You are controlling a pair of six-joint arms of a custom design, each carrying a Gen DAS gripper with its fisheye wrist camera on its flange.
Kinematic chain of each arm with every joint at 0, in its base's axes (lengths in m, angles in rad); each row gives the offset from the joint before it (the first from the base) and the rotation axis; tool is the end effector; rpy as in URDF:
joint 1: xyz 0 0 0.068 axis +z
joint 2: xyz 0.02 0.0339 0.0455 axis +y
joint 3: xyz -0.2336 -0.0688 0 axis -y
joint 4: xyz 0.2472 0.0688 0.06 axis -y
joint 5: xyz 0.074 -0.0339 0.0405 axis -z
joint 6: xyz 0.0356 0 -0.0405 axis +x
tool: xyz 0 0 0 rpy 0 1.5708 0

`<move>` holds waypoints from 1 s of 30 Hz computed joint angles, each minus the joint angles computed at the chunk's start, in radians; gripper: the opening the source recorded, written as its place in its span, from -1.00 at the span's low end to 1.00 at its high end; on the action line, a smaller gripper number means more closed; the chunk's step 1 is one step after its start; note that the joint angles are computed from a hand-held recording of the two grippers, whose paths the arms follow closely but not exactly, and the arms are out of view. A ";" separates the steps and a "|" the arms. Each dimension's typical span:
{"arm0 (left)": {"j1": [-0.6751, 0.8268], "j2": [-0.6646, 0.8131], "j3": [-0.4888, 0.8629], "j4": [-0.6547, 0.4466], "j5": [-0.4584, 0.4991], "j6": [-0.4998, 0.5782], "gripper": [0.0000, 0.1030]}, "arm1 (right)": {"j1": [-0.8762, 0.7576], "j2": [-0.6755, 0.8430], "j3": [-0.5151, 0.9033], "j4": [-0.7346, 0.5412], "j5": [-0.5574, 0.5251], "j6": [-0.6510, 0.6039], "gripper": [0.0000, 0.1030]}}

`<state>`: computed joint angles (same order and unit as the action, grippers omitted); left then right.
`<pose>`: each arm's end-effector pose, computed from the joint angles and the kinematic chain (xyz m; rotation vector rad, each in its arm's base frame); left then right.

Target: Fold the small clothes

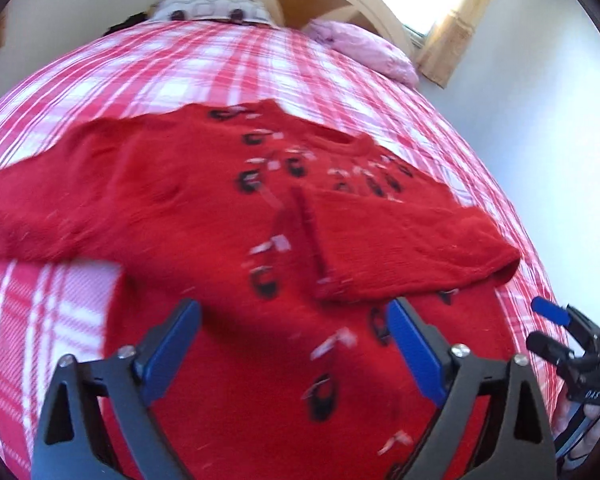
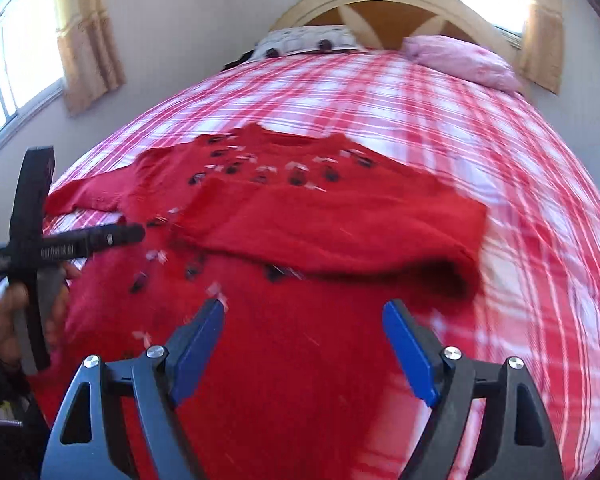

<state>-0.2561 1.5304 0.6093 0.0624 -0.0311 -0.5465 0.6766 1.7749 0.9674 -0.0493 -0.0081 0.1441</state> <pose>0.2707 -0.0697 0.1034 -0.3693 2.4274 -0.3215 0.2753 0.2215 0.1223 -0.6519 2.3761 0.3758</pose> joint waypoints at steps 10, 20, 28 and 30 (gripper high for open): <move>-0.049 0.305 0.356 -0.221 -0.143 0.034 0.36 | -0.071 -0.148 -0.292 0.224 -0.001 0.063 0.59; -0.063 0.295 0.384 -0.251 -0.108 0.061 -0.76 | -0.135 -0.157 -0.402 0.353 0.005 0.122 0.59; -0.035 0.292 0.356 -0.221 -0.046 0.069 -0.82 | -0.133 -0.096 -0.407 0.416 -0.007 0.141 0.59; -0.030 0.278 0.355 -0.222 -0.056 0.089 -0.83 | -0.144 -0.090 -0.411 0.430 -0.027 0.146 0.59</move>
<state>-0.2863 1.8081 0.9645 -0.1599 -0.0876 -0.4578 0.5322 1.6849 0.5563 0.3803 -0.0347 0.2902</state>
